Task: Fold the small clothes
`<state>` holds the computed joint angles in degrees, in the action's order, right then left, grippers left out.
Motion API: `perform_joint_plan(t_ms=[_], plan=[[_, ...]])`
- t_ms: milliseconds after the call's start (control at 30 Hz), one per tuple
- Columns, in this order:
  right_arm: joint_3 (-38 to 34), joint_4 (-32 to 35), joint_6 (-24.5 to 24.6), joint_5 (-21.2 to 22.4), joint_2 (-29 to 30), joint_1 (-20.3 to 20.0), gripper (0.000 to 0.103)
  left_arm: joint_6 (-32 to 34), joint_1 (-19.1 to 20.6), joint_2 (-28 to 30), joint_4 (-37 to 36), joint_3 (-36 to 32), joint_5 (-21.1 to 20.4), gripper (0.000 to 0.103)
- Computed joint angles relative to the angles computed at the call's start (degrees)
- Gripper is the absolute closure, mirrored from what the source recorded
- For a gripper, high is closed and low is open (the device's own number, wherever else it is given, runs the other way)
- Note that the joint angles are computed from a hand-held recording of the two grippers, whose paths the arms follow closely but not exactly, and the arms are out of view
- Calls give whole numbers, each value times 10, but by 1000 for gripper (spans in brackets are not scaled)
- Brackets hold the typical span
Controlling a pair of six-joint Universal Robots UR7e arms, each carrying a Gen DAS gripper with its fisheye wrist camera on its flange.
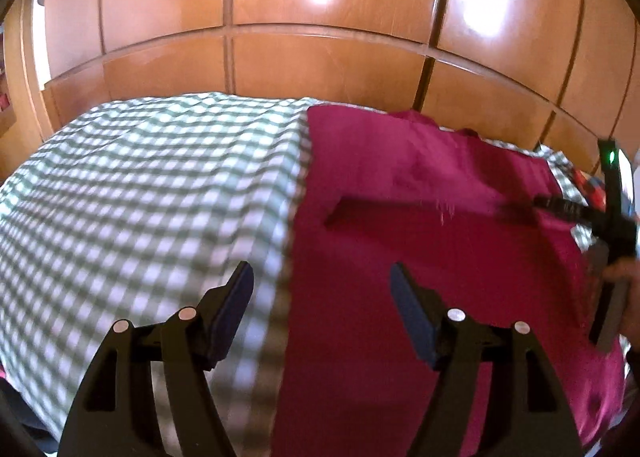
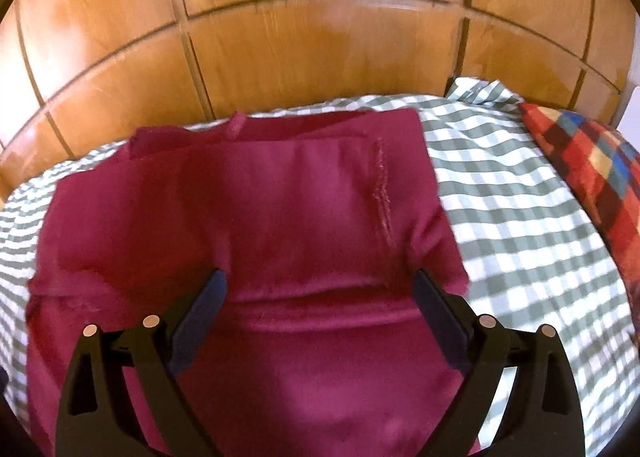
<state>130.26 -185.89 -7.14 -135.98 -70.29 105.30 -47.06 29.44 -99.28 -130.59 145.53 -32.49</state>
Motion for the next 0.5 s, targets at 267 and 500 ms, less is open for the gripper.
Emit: perform_joint_plan(t_ms=[267,500], plan=[[59,43,28,-3,-43,44,10,-127,-60,-115,190,37,-14,33],[95,94,50,11,-87,60,10,-194,-89,-215,324,43,-38,33]])
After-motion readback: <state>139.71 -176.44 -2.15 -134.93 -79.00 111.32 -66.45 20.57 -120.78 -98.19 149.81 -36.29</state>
